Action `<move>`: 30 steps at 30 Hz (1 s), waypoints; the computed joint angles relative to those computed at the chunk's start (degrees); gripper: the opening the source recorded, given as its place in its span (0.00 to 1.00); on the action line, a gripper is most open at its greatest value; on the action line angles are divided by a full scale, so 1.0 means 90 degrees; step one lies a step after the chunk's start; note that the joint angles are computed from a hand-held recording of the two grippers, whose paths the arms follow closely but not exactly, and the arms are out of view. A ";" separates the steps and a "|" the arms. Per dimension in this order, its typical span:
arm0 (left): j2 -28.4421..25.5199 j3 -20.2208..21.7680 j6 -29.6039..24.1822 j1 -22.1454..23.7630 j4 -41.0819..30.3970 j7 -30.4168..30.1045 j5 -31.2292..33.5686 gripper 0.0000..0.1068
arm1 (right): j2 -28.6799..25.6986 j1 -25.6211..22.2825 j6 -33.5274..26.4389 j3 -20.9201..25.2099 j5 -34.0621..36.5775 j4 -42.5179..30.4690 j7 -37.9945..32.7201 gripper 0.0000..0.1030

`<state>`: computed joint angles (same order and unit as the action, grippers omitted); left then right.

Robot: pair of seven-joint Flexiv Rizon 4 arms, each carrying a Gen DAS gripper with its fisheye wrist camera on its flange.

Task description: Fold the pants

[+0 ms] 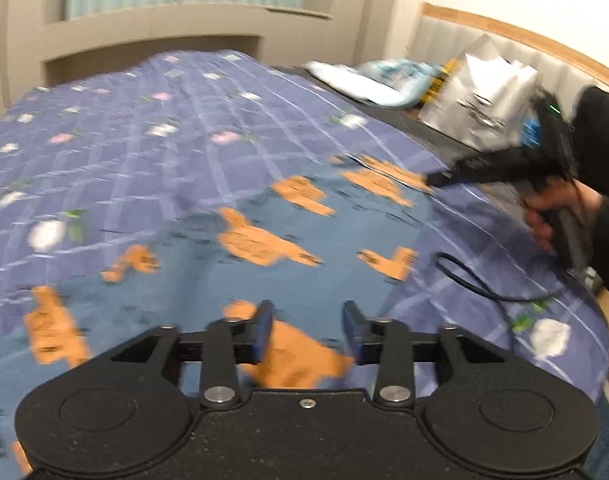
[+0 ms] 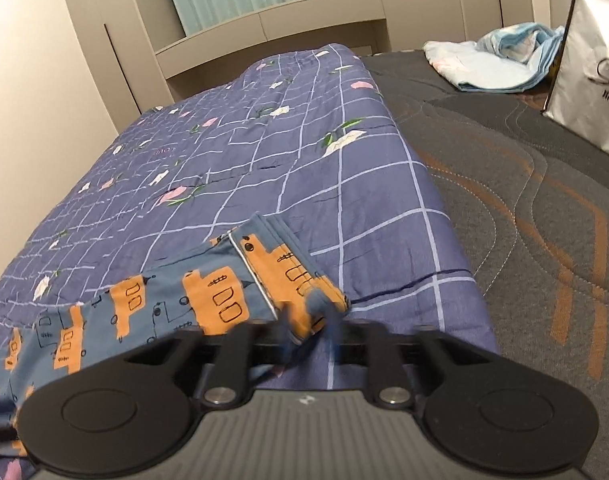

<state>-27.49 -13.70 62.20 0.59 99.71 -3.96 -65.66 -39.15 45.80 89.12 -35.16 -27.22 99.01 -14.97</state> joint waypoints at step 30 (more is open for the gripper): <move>-0.1910 -0.0373 0.1341 0.1120 -0.2267 -0.2907 0.2990 0.05 | -0.0356 0.1513 -0.0300 -0.0952 0.0162 -0.0109 -0.0009 1.00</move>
<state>-44.68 -17.05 74.27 10.67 79.31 -30.12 -38.75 -42.35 59.41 86.42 -43.73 -25.76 98.03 -15.04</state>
